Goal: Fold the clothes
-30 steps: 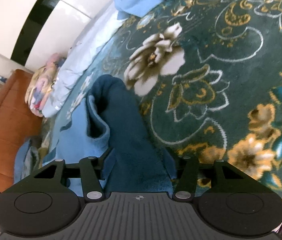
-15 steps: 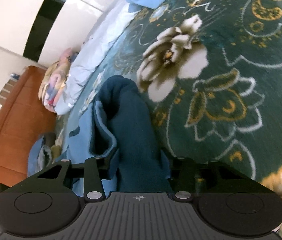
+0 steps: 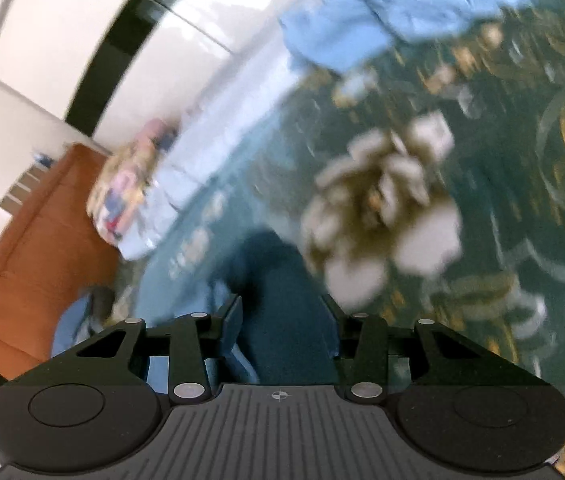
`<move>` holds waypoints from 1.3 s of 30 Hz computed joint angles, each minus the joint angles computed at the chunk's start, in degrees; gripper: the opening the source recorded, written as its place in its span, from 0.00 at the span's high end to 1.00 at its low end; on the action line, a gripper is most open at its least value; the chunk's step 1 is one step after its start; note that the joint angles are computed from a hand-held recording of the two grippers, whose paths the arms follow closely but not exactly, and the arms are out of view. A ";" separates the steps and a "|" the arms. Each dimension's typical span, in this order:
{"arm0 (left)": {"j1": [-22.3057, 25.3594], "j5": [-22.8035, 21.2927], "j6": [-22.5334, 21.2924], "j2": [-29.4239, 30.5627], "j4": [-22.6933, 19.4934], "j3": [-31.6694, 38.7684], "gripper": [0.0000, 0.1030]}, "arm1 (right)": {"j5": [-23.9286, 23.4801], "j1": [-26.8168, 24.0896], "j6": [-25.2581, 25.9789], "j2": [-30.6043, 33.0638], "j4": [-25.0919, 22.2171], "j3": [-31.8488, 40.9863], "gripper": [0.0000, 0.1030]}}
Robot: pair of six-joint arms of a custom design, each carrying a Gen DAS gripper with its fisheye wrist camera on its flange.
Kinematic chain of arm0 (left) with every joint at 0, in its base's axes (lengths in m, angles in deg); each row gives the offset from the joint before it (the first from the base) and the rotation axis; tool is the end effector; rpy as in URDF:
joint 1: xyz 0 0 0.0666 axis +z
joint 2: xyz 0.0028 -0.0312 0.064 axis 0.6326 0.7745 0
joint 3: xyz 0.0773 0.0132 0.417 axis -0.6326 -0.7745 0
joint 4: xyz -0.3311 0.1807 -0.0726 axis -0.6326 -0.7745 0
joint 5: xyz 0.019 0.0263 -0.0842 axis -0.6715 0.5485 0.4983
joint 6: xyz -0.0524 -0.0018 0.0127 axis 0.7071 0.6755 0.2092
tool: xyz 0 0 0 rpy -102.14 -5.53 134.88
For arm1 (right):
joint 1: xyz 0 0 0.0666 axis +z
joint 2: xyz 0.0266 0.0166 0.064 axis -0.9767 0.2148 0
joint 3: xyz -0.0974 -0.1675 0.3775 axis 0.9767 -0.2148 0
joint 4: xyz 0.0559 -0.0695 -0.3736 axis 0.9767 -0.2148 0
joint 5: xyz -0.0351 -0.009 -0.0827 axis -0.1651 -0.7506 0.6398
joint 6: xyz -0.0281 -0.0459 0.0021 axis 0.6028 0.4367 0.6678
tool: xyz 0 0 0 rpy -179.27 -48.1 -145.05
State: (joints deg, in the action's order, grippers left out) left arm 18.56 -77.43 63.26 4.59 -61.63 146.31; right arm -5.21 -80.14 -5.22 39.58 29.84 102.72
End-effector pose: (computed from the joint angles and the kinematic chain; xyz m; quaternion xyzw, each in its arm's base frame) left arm 0.4929 -0.1855 0.2991 -0.1436 0.8941 -0.1991 0.3747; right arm 0.5113 -0.0028 0.2586 0.1593 0.8487 0.3812 0.3300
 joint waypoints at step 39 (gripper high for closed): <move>3.98 1.75 -3.93 -4.08 1.56 -4.48 0.55 | 0.77 5.03 2.35 5.79 -11.00 10.95 0.84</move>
State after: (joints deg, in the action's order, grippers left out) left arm 22.54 -75.68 59.33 0.51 -60.06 141.83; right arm -4.43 -75.10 -2.87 45.37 18.84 113.66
